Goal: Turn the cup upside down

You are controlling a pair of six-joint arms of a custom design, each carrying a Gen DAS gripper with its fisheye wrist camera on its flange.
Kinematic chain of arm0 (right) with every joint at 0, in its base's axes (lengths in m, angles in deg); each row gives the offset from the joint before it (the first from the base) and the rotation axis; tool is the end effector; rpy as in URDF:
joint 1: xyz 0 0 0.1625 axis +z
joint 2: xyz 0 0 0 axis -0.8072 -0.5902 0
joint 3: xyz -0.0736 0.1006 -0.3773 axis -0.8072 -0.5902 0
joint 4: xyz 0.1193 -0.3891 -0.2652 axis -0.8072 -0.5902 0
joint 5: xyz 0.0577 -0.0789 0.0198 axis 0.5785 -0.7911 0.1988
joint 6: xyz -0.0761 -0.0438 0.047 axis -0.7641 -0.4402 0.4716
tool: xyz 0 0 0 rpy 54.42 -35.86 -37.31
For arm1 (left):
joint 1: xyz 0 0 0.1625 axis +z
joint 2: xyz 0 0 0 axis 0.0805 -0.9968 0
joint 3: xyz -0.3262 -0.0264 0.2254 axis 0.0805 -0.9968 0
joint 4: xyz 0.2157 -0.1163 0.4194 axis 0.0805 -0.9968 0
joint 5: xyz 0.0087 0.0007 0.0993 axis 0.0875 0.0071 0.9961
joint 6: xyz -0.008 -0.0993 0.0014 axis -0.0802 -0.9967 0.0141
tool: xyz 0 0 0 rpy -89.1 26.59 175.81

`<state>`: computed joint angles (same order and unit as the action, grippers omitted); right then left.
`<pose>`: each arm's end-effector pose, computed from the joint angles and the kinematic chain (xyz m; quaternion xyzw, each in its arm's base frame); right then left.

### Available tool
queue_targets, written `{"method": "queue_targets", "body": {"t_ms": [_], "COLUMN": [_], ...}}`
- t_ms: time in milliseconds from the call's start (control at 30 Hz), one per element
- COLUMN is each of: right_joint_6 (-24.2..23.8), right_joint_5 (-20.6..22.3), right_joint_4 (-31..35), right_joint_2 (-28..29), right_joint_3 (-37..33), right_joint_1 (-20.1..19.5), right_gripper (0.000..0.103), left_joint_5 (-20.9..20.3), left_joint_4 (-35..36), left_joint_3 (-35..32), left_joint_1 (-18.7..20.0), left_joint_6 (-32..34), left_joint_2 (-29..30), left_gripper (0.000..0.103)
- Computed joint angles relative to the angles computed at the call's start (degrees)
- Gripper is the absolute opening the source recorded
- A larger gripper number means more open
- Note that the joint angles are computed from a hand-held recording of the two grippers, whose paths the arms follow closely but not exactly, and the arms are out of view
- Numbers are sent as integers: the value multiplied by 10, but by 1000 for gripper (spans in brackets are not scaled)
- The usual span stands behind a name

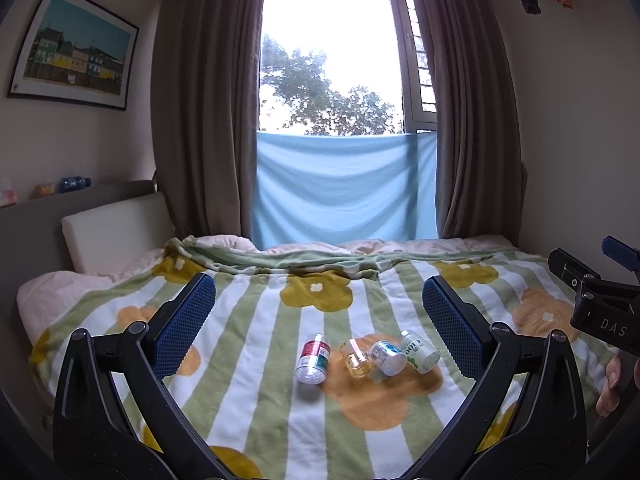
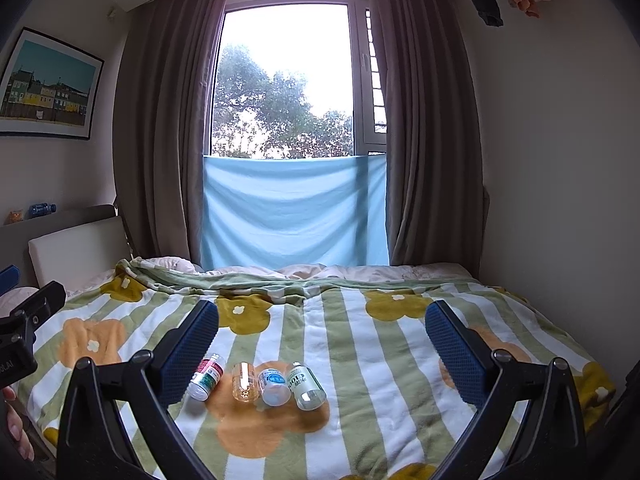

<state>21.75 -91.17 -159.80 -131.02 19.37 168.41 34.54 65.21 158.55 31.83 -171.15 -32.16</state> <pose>0.3646 -0.5958 0.3278 0.2529 -0.7151 0.5896 0.2775 -0.3882 -0.5644 0.3403 0.2180 0.6906 -0.6041 0.3326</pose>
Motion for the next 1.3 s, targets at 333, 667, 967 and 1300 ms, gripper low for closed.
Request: {"method": "queue_targets", "body": {"t_ms": [333, 667, 967, 1300], "right_joint_6": [-3, -3, 12, 78], "right_joint_5": [4, -1, -44, -55], "right_joint_4": [2, 9, 79, 418], "right_joint_2": [1, 7, 25, 136], "right_joint_3": [-1, -5, -52, -285], "right_joint_1": [-2, -4, -21, -70], "right_gripper": [103, 103, 103, 103], "left_joint_5": [9, 13, 7, 12], "left_joint_4": [2, 28, 118, 208], "left_joint_3": [0, -17, -68, -127], "left_joint_1": [1, 8, 35, 81], "left_joint_6": [-3, -19, -99, -178], "left_joint_2": [1, 14, 54, 104], "left_gripper": [103, 103, 103, 103]}}
